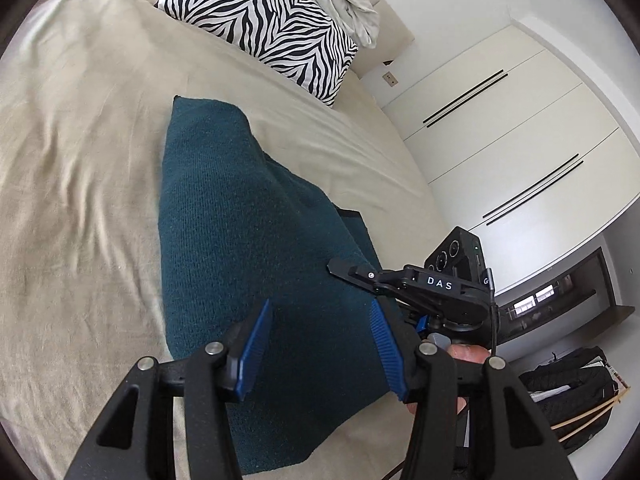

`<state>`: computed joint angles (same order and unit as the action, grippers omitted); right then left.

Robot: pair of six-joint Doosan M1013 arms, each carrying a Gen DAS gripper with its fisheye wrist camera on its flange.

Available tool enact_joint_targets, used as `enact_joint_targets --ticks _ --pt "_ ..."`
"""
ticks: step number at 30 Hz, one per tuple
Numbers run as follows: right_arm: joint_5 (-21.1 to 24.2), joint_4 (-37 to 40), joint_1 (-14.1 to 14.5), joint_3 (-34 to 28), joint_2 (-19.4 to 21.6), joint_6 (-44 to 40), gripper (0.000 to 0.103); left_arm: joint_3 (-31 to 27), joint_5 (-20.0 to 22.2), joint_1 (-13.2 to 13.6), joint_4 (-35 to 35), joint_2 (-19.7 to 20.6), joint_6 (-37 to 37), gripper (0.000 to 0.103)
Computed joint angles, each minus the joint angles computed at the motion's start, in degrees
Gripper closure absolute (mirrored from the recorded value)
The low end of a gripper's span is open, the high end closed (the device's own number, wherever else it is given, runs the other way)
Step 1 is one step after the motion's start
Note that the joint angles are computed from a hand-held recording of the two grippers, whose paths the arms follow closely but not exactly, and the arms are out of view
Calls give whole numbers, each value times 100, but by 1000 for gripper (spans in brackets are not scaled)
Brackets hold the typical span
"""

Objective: Fold small clothes

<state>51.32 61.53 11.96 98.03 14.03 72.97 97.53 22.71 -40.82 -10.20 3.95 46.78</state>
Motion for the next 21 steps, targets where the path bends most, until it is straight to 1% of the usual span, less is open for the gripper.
enact_joint_targets --ticks 3,5,9,14,17,21 --pt "-121 -276 -65 0 -121 -100 89 -130 75 -18 117 92 -18 48" --pt "-147 -431 -143 5 -198 -116 89 -185 90 -34 72 138 71 48" --pt "-171 -692 -316 33 -336 -165 89 -349 217 -103 252 234 41 48" --pt "-97 -764 -540 208 -453 -202 89 -560 376 -171 416 377 63 48" --pt "-139 -507 -652 380 -502 -368 89 -659 519 -205 563 460 36 48" --pt "-195 -539 -629 382 -372 -399 89 -807 817 -195 797 645 -66 48"
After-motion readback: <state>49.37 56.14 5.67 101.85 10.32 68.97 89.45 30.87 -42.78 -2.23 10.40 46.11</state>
